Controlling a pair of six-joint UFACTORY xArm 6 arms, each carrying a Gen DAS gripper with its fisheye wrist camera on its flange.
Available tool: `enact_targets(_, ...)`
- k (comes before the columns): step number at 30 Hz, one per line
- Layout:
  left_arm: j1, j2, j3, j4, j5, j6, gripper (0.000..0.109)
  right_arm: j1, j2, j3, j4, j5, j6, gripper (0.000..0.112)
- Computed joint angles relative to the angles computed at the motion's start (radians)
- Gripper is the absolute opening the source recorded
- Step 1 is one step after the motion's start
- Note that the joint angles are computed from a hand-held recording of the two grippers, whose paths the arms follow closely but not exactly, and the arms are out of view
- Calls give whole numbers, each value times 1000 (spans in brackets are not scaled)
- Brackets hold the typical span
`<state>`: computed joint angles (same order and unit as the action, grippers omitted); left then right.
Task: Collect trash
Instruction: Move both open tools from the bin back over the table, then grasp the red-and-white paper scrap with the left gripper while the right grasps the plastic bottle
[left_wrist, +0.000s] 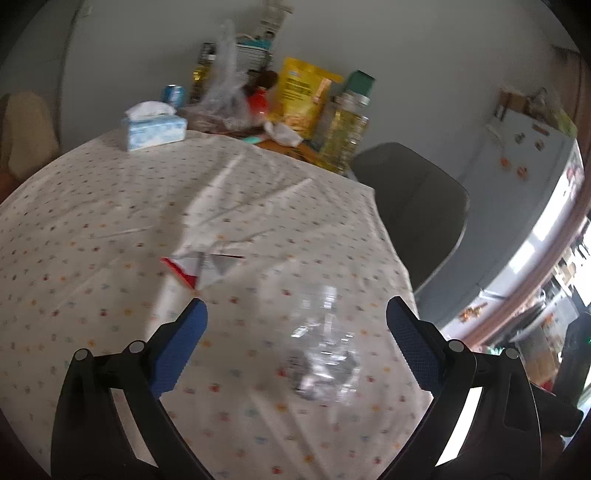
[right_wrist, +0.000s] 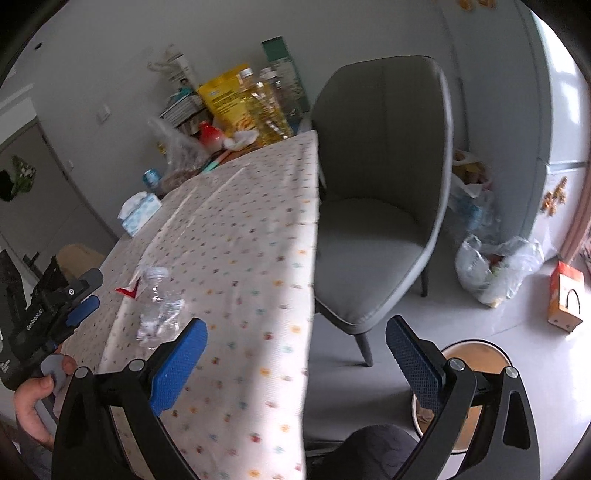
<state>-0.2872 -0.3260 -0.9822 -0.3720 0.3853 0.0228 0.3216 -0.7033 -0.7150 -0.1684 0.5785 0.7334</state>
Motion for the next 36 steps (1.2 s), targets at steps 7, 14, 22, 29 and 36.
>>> enact_targets(7,75,20,0,-49,19,36,80,54,99,-84,-47,-15,28,95)
enact_targets(14,123,98,-54,-63,57,33,61,79,141,-122,-57,-14,30,95)
enact_targets(22,150,206,-130,46,50,-112,28,83,172,-157,-48,-5,8,95)
enact_targets(29,156,200,-121,-38,34,-42,3,89,251,-226,-4,-14,-49,95)
enact_targets(36,175,112,-76,-45,43,-27,3,131,391,-335,124,-54,-148,91)
